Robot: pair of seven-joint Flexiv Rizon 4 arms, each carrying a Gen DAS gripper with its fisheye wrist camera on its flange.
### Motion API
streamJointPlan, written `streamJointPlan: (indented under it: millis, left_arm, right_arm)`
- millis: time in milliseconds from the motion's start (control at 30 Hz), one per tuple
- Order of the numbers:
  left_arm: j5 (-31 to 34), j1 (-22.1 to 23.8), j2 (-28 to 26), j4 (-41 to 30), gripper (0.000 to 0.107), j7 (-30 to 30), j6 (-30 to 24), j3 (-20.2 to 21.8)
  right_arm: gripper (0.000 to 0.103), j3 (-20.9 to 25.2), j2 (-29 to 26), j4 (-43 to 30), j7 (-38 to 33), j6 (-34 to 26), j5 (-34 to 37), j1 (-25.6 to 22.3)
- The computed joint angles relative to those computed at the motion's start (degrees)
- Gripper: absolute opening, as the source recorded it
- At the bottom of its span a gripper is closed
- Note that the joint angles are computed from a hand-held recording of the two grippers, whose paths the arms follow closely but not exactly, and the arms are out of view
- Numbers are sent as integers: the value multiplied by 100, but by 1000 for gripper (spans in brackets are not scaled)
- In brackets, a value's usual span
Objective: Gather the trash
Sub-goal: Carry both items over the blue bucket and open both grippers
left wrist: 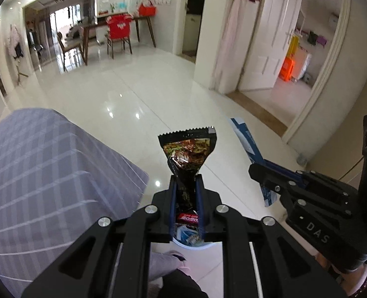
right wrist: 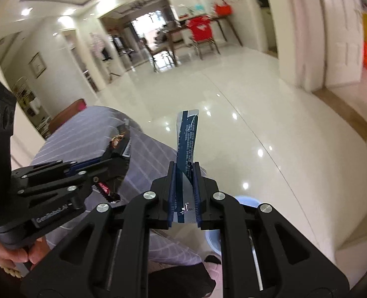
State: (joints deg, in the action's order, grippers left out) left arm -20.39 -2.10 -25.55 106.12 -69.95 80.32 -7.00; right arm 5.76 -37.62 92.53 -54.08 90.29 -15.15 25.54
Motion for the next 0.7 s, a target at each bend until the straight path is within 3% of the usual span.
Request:
streamJointPlan:
  millis: [133, 200, 267, 400, 700]
  left_arm:
    - [188, -234, -493, -449, 14, -283, -282, 204]
    - [230, -265, -684, -629, 14, -390, -455, 229]
    - [348, -327, -809, -781, 14, -482, -583, 314]
    - [387, -291, -962, -879, 14, -529, -704, 253]
    - [401, -205, -1081, -943, 14, -448, -857, 124]
  right_arm:
    - [16, 26, -239, -29, 105, 46, 143, -110]
    - [23, 203, -382, -129, 129, -60, 228, -271]
    - [55, 81, -438, -121, 233, -26, 277, -194]
    - [55, 185, -519, -95, 244, 24, 337, -325]
    - [55, -558, -346, 374, 616, 480, 374, 189]
